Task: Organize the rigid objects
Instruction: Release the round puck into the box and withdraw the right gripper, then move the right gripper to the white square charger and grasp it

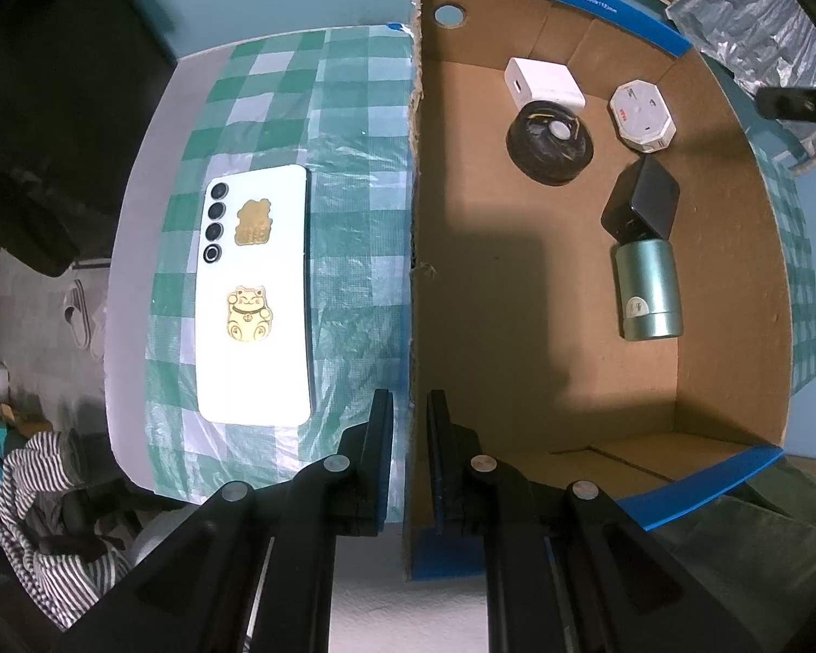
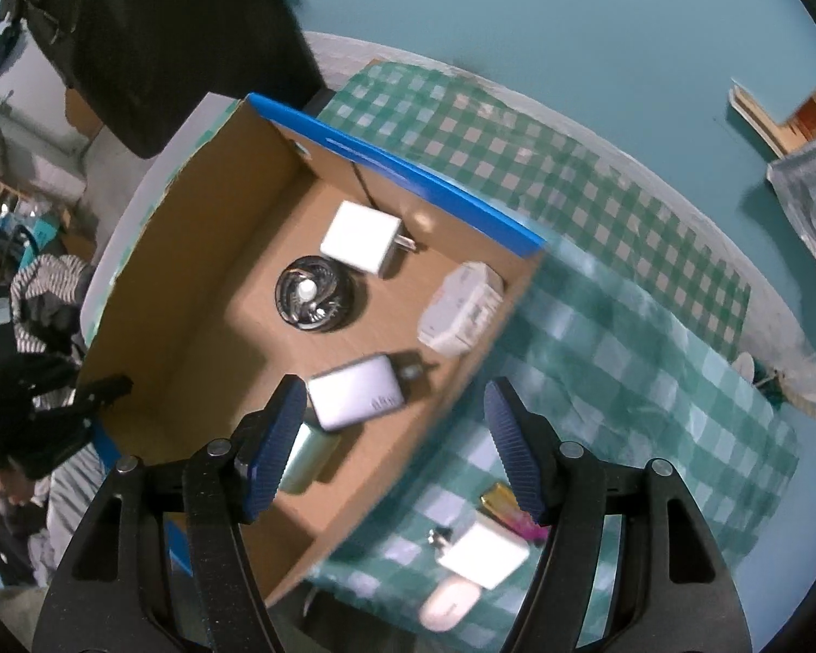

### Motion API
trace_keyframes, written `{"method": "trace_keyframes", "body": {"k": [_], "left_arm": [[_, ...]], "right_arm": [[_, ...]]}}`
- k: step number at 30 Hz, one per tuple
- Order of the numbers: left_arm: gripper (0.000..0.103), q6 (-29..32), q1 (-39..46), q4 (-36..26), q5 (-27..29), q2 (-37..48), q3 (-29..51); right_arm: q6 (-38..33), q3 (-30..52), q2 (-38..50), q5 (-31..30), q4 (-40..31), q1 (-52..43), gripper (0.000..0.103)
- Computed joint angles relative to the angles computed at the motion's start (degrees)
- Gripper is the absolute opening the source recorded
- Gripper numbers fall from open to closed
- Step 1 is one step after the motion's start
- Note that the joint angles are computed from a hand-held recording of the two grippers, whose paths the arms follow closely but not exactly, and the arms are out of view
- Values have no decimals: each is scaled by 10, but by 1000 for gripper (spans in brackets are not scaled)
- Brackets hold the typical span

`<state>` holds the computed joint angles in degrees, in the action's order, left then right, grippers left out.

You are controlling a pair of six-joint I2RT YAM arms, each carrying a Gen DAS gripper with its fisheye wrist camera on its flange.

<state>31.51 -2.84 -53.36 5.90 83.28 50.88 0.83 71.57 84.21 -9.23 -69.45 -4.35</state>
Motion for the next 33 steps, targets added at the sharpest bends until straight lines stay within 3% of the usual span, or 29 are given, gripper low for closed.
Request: {"method": "trace_keyframes", "body": {"k": [17, 24, 33], "left_arm": [[12, 4, -3, 1, -2, -1, -4], [12, 7, -5, 0, -3, -2, -6], [12, 11, -5, 0, -1, -1, -2]], "right_arm": [[-30, -116, -113, 6, -53, -169, 70], [-21, -201, -129, -11, -20, -229, 70], [14, -294, -138, -12, 48, -226, 70]]}}
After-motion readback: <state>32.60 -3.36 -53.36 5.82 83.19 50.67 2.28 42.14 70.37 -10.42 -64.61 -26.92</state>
